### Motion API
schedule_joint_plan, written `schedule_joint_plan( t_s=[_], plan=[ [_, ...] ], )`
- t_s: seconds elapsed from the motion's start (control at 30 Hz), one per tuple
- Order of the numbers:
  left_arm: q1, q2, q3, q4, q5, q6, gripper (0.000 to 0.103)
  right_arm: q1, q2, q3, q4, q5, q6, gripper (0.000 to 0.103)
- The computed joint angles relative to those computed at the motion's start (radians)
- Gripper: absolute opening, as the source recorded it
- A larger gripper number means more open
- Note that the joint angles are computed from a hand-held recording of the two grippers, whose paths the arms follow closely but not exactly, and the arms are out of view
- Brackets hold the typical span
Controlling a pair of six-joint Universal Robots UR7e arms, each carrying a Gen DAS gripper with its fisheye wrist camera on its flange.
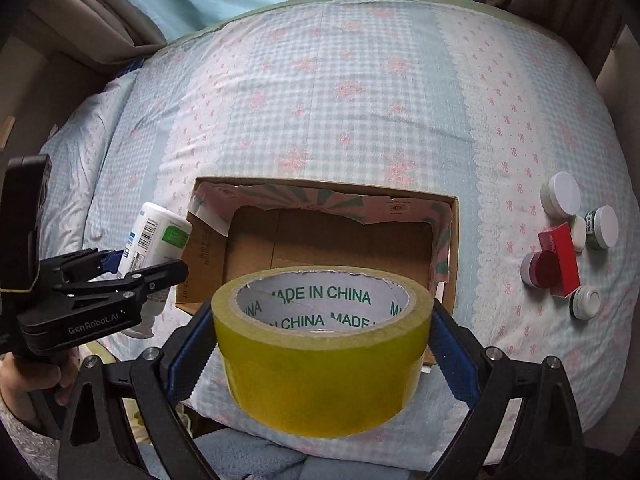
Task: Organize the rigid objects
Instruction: 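Lower the bottle into the cardboard box with the left tool while the right tool drops the tape beside it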
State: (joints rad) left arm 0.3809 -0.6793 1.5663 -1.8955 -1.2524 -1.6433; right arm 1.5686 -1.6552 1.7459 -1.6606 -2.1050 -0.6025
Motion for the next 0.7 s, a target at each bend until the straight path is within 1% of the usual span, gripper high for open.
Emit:
schedule_joint_plan(
  t_s=[0.1, 0.17, 0.27, 0.37, 0.43, 0.53, 0.63, 0.7],
  plan=[
    [0.032, 0.008, 0.028, -0.063, -0.023, -0.005, 0.046, 0.007, 0.032, 0.036, -0.056, -0.08, -0.059, 0.096],
    [0.054, 0.019, 0.037, -0.093, -0.038, 0.006, 0.046, 0.001, 0.056, 0.046, -0.085, -0.109, -0.091, 0.096],
    [0.093, 0.049, 0.025, -0.105, -0.062, 0.035, 0.046, -0.014, 0.089, 0.062, -0.12, -0.146, -0.145, 0.096],
    [0.124, 0.087, -0.01, -0.083, -0.077, 0.077, 0.046, -0.024, 0.103, 0.095, -0.158, -0.181, -0.198, 0.096],
    [0.137, 0.111, -0.034, -0.065, -0.085, 0.108, 0.046, -0.037, 0.111, 0.098, -0.136, -0.182, -0.209, 0.096],
    [0.154, 0.137, -0.051, -0.071, -0.104, 0.14, 0.046, -0.056, 0.118, 0.093, -0.094, -0.162, -0.205, 0.096],
    [0.167, 0.154, -0.069, -0.066, -0.113, 0.161, 0.046, -0.064, 0.125, 0.105, -0.11, -0.177, -0.211, 0.096],
    [0.166, 0.156, -0.072, -0.067, -0.093, 0.161, 0.047, -0.069, 0.128, 0.114, -0.146, -0.178, -0.222, 0.097]
  ],
)
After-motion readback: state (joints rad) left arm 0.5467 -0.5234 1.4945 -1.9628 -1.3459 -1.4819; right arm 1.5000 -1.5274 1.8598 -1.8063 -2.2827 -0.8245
